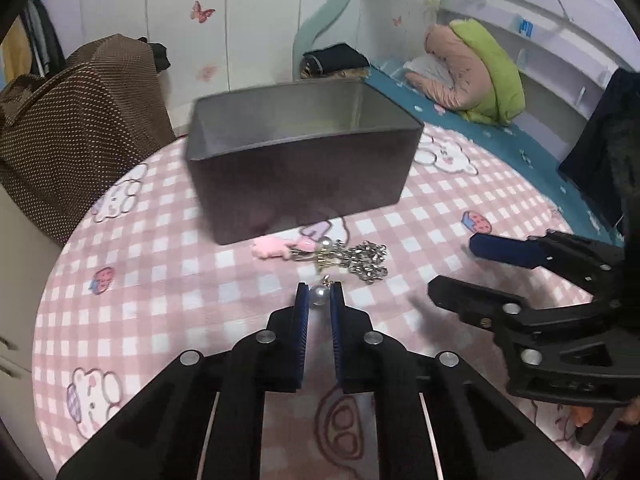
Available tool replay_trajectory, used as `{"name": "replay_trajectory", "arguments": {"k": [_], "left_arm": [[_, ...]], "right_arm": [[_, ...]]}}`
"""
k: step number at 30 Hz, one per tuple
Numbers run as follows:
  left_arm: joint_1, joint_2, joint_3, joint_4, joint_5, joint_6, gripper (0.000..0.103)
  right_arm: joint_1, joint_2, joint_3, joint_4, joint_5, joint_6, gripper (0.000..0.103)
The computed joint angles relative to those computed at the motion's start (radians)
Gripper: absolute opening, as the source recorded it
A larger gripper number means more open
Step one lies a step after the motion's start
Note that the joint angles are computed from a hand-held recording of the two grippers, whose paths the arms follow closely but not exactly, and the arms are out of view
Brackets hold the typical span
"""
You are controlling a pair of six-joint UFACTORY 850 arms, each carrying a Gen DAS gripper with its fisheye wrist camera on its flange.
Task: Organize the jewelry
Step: 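Withdraw both tools from the tin toward the silver chain charms, then grasp a pearl chain charm with the left tool while the right tool grasps a silver chain, then lower both chains into the tin and open both tools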
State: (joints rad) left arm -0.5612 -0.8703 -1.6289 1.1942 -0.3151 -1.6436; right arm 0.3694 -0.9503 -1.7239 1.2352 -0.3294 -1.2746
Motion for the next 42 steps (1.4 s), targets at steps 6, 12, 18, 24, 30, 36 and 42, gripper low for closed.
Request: {"name": "replay_trajectory", "arguments": {"k": [6, 12, 18, 24, 30, 36, 42], "left_arm": [[0.017, 0.085, 0.123, 0.238, -0.006, -0.289, 0.009], [0.033, 0.116, 0.177, 0.299, -0.002, -0.381, 0.009], [0.041, 0.118, 0.185, 0.335, 0.029, -0.416, 0.009], [0.038, 0.121, 0.178, 0.367, 0.047, -0.434, 0.009], [0.035, 0.137, 0.172, 0.416, 0.055, -0.464, 0.009], [0.04, 0.158, 0.151, 0.483, 0.078, -0.498, 0.009], [0.047, 0.155, 0.072, 0.394, 0.066, -0.353, 0.009]], "right_arm": [[0.029, -0.028, -0.051, -0.095, 0.017, 0.068, 0.059], [0.05, -0.069, -0.126, -0.189, 0.028, 0.15, 0.042], [0.063, -0.111, -0.197, -0.357, 0.011, 0.294, 0.019], [0.063, -0.06, -0.124, -0.233, 0.056, 0.144, 0.009], [0.039, 0.02, -0.033, 0.081, 0.049, -0.162, 0.008], [0.024, 0.086, 0.015, 0.265, 0.02, -0.348, 0.009], [0.016, 0.103, -0.016, 0.367, 0.016, -0.423, 0.009]]}}
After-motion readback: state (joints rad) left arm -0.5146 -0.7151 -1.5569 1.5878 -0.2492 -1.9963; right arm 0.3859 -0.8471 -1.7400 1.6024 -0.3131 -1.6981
